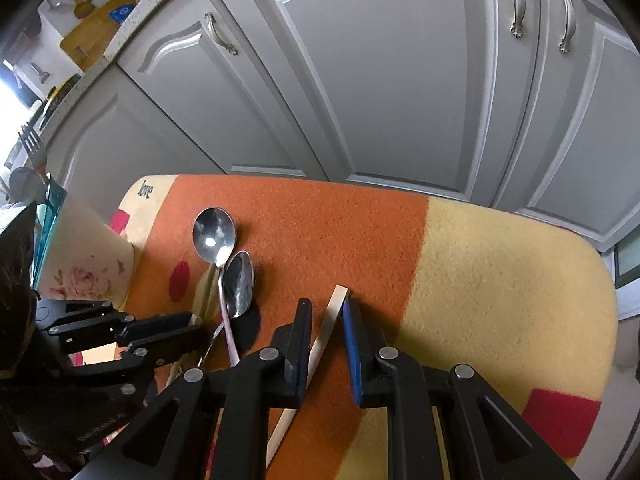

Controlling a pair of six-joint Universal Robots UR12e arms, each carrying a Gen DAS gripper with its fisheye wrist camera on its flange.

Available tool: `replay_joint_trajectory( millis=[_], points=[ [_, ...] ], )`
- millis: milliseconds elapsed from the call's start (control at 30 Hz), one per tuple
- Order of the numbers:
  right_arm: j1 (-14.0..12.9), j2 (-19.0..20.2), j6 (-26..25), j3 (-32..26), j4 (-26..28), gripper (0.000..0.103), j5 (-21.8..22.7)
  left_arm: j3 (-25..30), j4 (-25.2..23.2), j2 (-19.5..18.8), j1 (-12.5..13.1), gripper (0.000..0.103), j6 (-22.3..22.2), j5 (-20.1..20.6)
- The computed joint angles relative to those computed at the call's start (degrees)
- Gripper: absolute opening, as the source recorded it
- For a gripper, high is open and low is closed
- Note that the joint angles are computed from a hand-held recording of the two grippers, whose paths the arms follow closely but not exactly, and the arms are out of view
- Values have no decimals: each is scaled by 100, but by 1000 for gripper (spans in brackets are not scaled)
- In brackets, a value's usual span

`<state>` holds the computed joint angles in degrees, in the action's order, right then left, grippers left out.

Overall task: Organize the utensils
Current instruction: 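Close left gripper on a wooden chopstick while right gripper grasps another chopstick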

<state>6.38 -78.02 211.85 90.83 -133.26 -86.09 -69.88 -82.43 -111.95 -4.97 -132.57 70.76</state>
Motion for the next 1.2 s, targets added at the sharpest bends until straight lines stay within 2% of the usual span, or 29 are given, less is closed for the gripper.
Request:
replay_joint_trajectory(
  millis=[33,67,267,467,633,700,767,1033,1133,1200],
  points=[
    [16,1,-25,-3,-14,12,-36,23,-56,13,43,7,-10,-77],
    [34,-14,-64,6,-31,5,-84,64,-143,20,86,7,-14,-161],
    [71,-209,-111,163,-304,3,-91,84,-360,195,248,6,157,-600],
    [144,-271,-138,156,-244,3,-130,70,-471,326,360,6,290,-836],
    [165,-209,-40,31,191,3,-256,7,-361,390,390,6,209,-854],
    [155,-189,130,36,253,9,-242,14,-402,394,419,6,165,-894],
    [142,-187,236,83,168,23,-226,-6,-375,418,448,6,160,-933],
    [126,96,263,-190,279,23,-477,-52,-441,486,494,6,200,-1009],
    [199,208,24,-398,593,11,-803,-40,-453,490,513,6,184,-1061],
    [207,171,-71,-386,598,8,-767,-17,-472,483,537,6,166,-1126]
  ],
)
